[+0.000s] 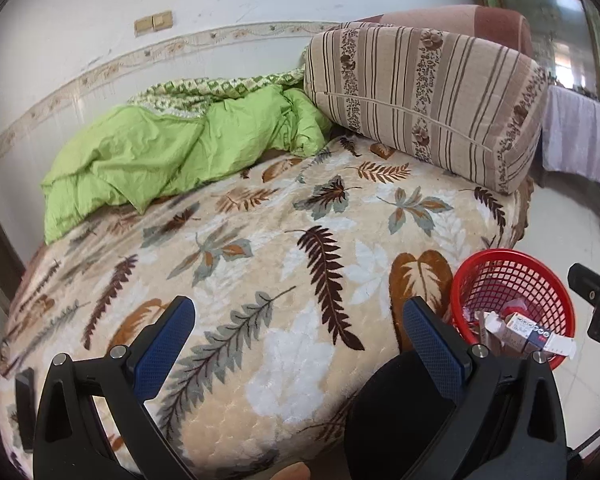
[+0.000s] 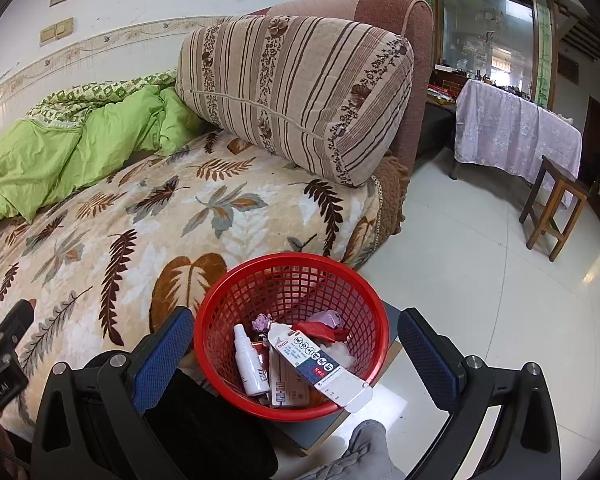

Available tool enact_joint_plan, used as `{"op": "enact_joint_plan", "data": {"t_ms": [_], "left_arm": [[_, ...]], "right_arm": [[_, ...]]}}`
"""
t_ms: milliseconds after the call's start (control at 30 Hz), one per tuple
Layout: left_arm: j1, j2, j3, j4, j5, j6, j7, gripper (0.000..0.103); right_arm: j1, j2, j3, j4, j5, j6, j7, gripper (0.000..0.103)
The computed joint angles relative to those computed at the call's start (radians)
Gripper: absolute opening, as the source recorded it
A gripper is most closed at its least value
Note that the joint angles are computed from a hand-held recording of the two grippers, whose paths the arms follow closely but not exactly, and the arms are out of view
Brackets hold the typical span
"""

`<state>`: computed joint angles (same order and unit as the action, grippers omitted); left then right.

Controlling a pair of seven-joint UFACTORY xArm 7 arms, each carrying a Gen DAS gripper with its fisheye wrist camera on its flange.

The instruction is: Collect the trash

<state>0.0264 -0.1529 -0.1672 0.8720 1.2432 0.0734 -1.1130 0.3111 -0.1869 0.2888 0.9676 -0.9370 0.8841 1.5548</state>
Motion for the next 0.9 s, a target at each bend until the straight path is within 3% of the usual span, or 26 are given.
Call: {"op": "enact_joint_plan", "data": {"t_ms": [100,200,333,567,900], "left_arm": [[-0.016,-0.013,-0.023,0.006,0.014,0.077,-0.004,0.103],[-0.026,-0.02,-0.024,0.009,0.113,0.072,-0.068,0.103],[-0.05,-0.023,-0.006,0.01,0.166,0.069,-0.108,0.103],[-0.061,-0.012,0.023,0.007,0.112,0.035,-0.068,0.103],[-0.041,-0.005,0.012,0.002,0.063,0.016,-0.033,0.103]], "right_arm": [[-0.001,-0.005,-0.001,-0.006,0.002,-0.002,0.003,0.103],[-0.003,-0.005,-0.002,-0.007,0.005,-0.006,0.001,0.103],[-0.004,-0.004,-0.001,-0.007,0.004,-0.007,0.001,0.103],[-0.002,0.001,-0.002,-0.004,0.015,-0.006,-0.012,0.103],[0.002,0.012,-0.008,0.003,0.027,-0.003,-0.023,0.103]]}}
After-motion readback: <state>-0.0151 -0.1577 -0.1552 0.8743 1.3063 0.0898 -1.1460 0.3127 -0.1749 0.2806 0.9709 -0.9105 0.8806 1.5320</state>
